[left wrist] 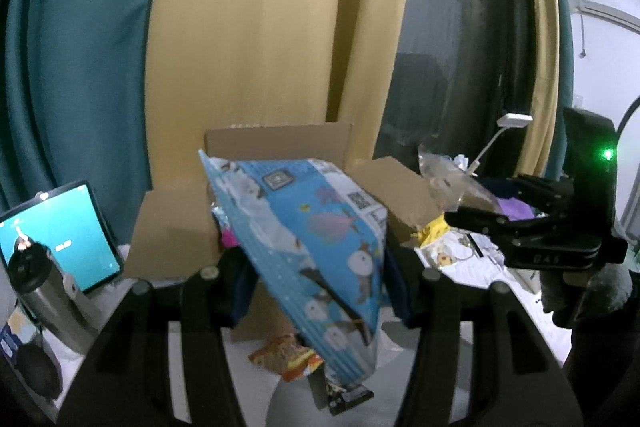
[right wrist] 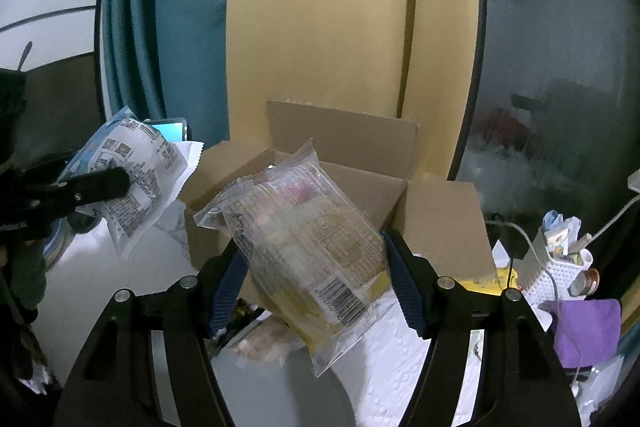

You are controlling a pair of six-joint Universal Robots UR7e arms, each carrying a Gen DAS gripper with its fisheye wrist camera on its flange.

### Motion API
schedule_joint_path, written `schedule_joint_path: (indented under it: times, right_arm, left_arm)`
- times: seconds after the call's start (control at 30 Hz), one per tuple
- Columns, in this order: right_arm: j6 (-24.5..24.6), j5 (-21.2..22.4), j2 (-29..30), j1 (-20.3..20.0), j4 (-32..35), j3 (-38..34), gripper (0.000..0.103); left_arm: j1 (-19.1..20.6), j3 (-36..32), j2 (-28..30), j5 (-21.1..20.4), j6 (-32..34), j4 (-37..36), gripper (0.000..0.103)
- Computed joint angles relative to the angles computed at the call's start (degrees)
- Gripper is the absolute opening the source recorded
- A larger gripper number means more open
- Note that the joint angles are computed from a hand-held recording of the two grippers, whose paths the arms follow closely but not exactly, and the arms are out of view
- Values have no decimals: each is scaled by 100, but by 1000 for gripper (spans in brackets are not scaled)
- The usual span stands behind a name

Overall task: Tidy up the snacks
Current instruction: 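Lift both bags and carry them over the cardboard box, then lower both bags into the cardboard box and open both tools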

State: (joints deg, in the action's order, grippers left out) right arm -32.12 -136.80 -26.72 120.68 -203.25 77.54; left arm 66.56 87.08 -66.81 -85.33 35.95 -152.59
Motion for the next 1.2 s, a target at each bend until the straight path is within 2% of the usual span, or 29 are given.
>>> schedule_joint_path:
  times: [0.3,0.57,0.97,1.2]
  right_arm:
    - [-32,47,158,-104,-3,-483,71]
    - [28,150,329,-250,33,-976,71]
    - [97,358,645,-492,692,-1764,71]
    - [237,445,888,-650,1211,-2290,71]
  left_arm:
    - [-40,-427,355,-49,50,2,56]
    - [-25,-1074,854,-57,25,132,56]
    - [154,-2187,1753,-34,-330,643,56]
    - [245,-2673,2198,249,-401,759,57]
